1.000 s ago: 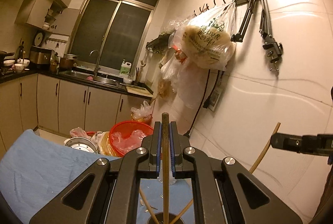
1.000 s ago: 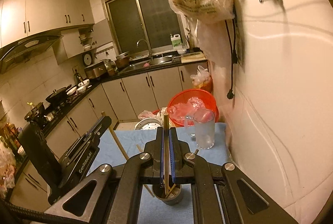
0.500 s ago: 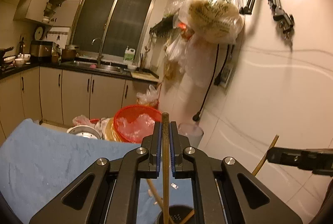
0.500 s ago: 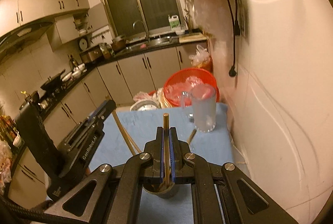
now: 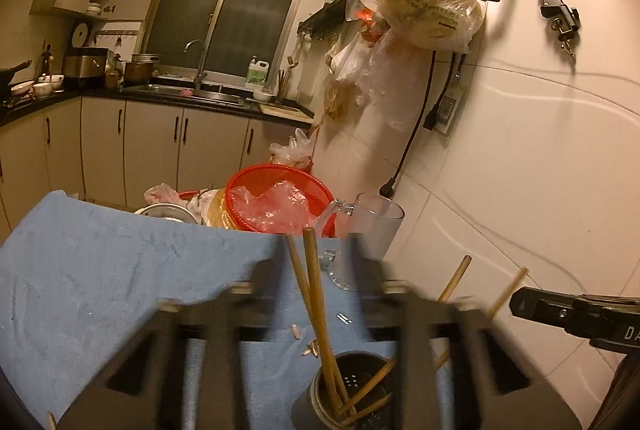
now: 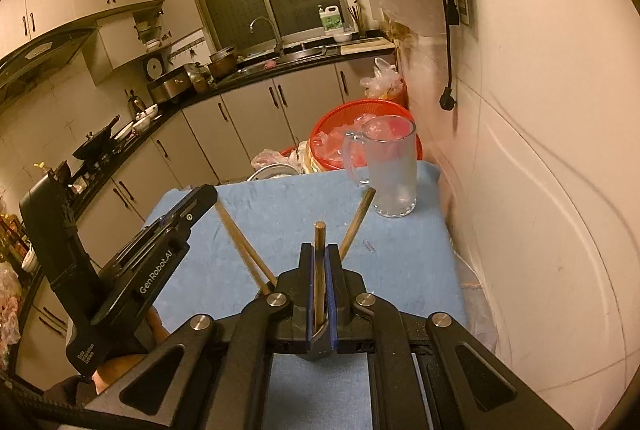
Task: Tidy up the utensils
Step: 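Open the left tool into the cup while the right tool drops its chopstick, then move both tools back to the remaining chopsticks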
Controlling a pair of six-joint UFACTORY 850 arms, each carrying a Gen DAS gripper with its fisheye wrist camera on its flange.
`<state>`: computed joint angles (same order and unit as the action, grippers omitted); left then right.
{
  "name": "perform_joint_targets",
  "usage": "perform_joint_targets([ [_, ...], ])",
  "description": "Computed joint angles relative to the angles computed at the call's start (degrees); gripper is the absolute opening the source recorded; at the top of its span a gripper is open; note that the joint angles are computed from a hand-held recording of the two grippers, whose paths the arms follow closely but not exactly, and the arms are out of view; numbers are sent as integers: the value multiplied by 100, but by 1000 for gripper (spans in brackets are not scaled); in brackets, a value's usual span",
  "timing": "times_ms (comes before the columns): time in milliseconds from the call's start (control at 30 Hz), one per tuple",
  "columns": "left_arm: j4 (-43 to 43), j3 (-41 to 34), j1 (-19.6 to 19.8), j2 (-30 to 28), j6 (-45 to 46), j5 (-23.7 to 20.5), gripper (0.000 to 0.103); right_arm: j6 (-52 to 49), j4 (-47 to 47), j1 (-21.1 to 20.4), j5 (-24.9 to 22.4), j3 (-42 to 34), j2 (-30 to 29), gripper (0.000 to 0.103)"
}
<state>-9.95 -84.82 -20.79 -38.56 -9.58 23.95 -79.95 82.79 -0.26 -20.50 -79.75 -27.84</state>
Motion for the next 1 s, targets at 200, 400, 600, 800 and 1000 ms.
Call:
perform_joint_targets([
  [200,-15,349,34,312,-70,144,65,-441,427,-47,2,206,181,23],
  [400,49,1009,139,812,-239,327,87,-1415,1466,-113,-21,719,586,59],
  [600,-611,2087,246,1483,304,590,95,-2603,2901,-123,-295,1488,965,90],
  [800,-1465,3126,342,2008,1293,666,96,-4169,4685,173,-472,2347,1153,103],
  [1000,-1606,3975,696,2340,1108,306,96,-4029,4540,474,-435,2582,957,103],
])
